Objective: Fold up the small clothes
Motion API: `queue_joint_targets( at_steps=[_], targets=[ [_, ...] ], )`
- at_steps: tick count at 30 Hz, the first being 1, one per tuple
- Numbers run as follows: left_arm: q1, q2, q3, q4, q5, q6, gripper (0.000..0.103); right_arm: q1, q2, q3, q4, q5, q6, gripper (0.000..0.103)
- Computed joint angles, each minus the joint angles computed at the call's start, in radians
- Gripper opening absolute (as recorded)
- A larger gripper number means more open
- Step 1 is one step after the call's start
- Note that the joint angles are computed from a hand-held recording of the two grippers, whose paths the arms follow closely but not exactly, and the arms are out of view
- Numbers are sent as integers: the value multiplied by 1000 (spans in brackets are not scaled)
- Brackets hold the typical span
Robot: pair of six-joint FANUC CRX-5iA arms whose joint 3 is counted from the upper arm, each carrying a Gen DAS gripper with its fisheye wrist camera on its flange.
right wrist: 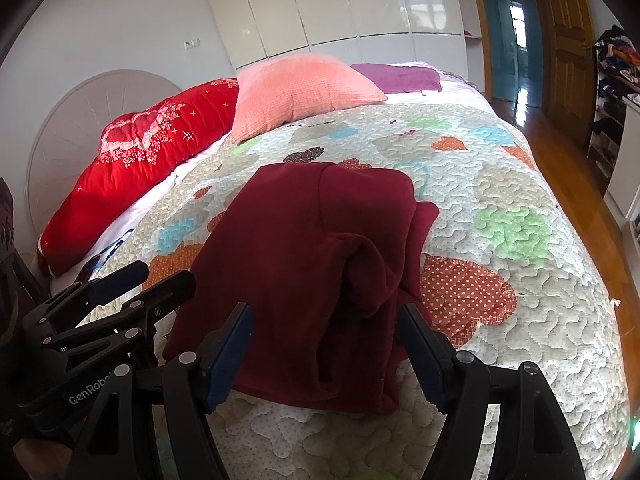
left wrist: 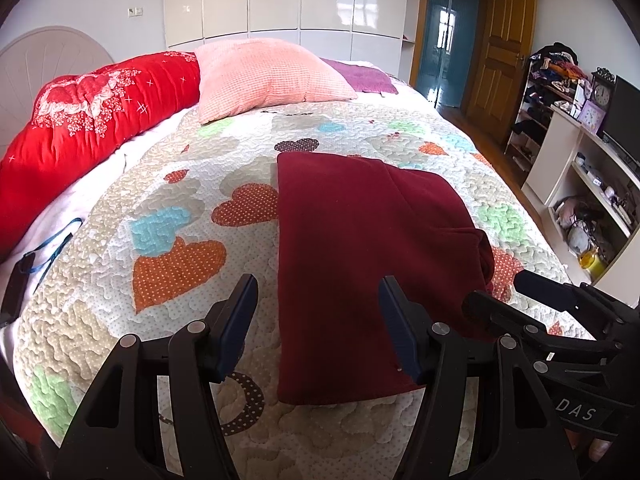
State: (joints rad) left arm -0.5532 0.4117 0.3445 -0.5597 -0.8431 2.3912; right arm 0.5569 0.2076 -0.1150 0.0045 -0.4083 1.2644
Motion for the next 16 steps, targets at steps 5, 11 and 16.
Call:
queue_joint_targets(
  at_steps=[5, 11, 16],
  targets=[
    [3, 2, -1, 7, 2, -1, 63, -2, 8, 12, -14, -7, 14, 72],
    [2, -2, -12, -19, 21, 24, 63, -6, 7, 12, -29, 1, 18, 72],
    [17, -8, -24, -12, 34, 26, 63, -16, 12, 20, -57, -5, 47, 72]
  ],
)
